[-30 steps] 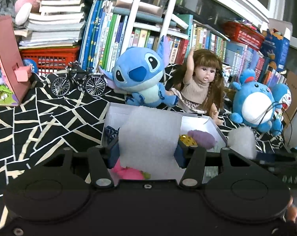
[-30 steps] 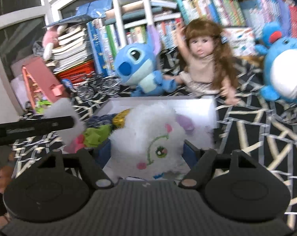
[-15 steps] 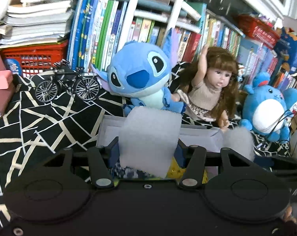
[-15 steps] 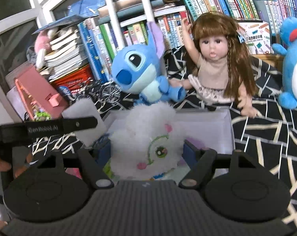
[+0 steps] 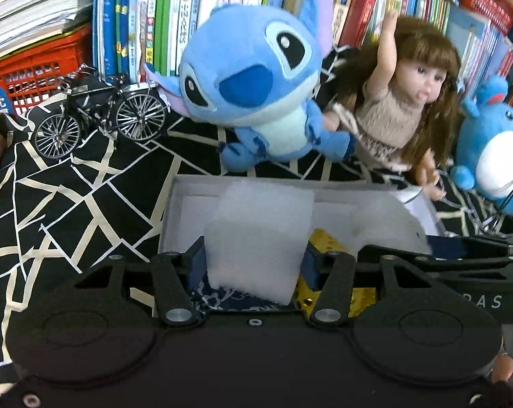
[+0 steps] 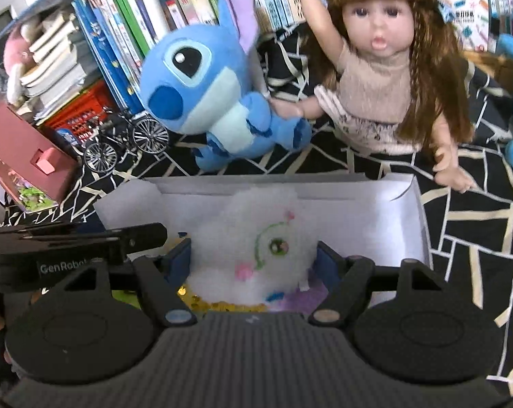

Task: Organize soft objects
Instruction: 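Lower the foam block into the box with the left tool while the right tool lowers the fluffy toy, then withdraw both tools from the box toward the remaining items on the bedspread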

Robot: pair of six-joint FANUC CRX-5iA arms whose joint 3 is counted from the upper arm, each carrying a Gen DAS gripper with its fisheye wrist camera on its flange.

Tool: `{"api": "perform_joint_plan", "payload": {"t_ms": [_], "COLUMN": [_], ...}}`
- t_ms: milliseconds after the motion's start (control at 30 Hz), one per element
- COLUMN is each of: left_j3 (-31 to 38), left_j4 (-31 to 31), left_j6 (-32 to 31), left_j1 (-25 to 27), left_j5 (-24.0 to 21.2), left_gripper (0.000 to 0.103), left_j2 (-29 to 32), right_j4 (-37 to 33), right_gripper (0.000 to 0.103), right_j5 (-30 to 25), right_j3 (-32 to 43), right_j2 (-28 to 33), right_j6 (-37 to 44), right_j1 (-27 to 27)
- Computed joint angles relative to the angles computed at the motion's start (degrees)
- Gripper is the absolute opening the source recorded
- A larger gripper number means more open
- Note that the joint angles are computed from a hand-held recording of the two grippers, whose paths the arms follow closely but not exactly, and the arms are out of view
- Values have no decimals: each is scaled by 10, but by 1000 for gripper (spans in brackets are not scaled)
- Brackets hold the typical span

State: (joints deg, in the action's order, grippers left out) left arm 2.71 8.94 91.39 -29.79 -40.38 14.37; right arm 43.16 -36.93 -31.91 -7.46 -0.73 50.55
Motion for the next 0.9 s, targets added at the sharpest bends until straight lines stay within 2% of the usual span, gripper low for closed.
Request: {"api": "perform_joint_plan", "payload": {"t_ms": [300, 433, 567, 733, 900], "left_j3": [4, 10, 1, -7, -37], "left_j4": [7, -18, -22, -27, -4], "left_j6": [-5, 7, 8, 9, -3], "left_j1": [1, -3, -3, -4, 1], "left_j5": [-1, -5, 6, 11, 27], "left_gripper": [57, 69, 78, 79, 80], "left_j2": [13, 9, -1, -13, -36], "right_j4": [21, 38, 67, 99, 132], "right_gripper": [79, 88, 90, 91, 91], "right_j5": [16, 35, 45, 43, 36], "right_j3": [-9, -25, -38, -49, -68], "right_j2": [6, -9, -23, -39, -61], "right_j6": [-15, -32, -56, -81, -114], "right_j1": [-6, -10, -12, -10, -2]}}
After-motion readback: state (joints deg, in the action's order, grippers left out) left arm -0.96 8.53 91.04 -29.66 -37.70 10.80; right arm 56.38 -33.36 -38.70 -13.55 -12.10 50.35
